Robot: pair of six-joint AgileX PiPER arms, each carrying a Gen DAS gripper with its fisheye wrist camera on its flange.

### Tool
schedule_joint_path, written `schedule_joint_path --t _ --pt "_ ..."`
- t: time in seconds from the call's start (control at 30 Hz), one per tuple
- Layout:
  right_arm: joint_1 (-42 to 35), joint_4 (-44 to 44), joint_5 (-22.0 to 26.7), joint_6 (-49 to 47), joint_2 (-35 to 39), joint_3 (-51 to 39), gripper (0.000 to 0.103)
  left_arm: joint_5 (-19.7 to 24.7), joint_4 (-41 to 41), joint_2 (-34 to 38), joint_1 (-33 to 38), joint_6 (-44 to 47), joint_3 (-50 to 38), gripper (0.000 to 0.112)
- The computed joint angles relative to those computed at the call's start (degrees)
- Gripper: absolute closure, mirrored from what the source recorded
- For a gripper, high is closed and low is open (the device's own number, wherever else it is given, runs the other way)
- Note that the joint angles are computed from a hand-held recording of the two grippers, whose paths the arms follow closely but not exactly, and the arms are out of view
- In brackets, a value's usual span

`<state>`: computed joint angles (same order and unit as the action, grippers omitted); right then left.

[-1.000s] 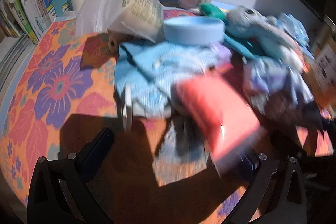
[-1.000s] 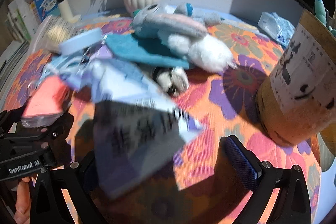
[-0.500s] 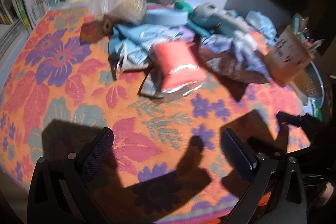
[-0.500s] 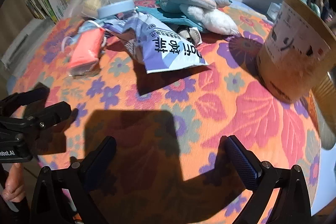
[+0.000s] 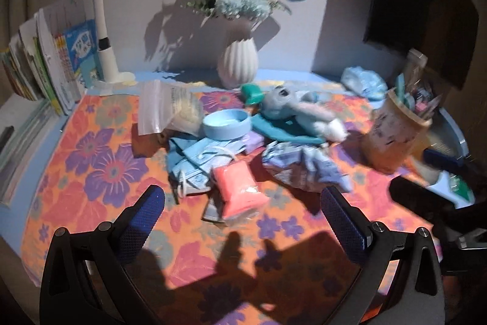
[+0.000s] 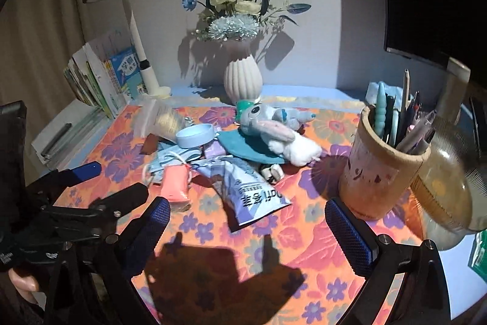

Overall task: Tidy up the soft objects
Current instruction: 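Move both tools toward the pile of soft items on the table, then grasp the pink clay packet with the left tool while the right tool grasps the printed snack bag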

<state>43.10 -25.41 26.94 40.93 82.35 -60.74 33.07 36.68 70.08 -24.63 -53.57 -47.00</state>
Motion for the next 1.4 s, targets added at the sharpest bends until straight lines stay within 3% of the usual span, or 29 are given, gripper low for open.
schedule_joint_path --t 0.07,0.17,0.37,0.67,0.8,0.97,1.03,1.07,1.2,1.4 --pt "-0.6 -0.4 -0.4 -0.6 1.1 -0.3 0.012 -1.7 1.4 1.9 0.8 -1.2 0.7 0.015" --pt "-2.6 6.3 -1.5 -7.2 3.7 -1.6 0.019 -6.1 -1.9 4.7 4.3 1.2 1.5 0.025" --pt "-5.0 13.1 -3.1 -14.3 8.3 -3.9 0.019 -8.8 -0.2 8.7 5.5 -0.1 1.8 0.027" --pt "-7.9 24.0 -3.0 -25.5 14.5 -7.9 0.019 -9.1 3.3 13.6 5.0 -3.3 0.5 0.033" --pt "-8.6 26.7 -2.6 -28.3 16.6 -9.6 0.019 -10.7 1.0 14.2 5.9 -1.2 0.5 0.038" --pt "-8.7 27.9 -1.4 -29.6 19.2 -12.2 0.019 -13.0 -7.4 14.7 8.5 6.9 0.1 0.054" --pt "-8.7 28.7 -0.9 -30.3 20.6 -13.5 0.019 -13.3 -9.8 15.1 9.2 9.6 0.0 0.068" --pt "-8.8 29.1 -0.6 -30.7 21.2 -14.0 0.021 -13.3 -10.5 15.2 9.3 10.2 -0.1 0.069" --pt "-9.3 32.5 1.3 -33.6 23.0 -15.8 0.037 -14.6 -10.3 14.6 9.3 10.3 0.8 0.07" --pt "-8.3 28.2 -0.3 -30.4 20.8 -13.4 0.058 -16.3 -7.8 10.8 7.9 8.6 3.2 0.071"
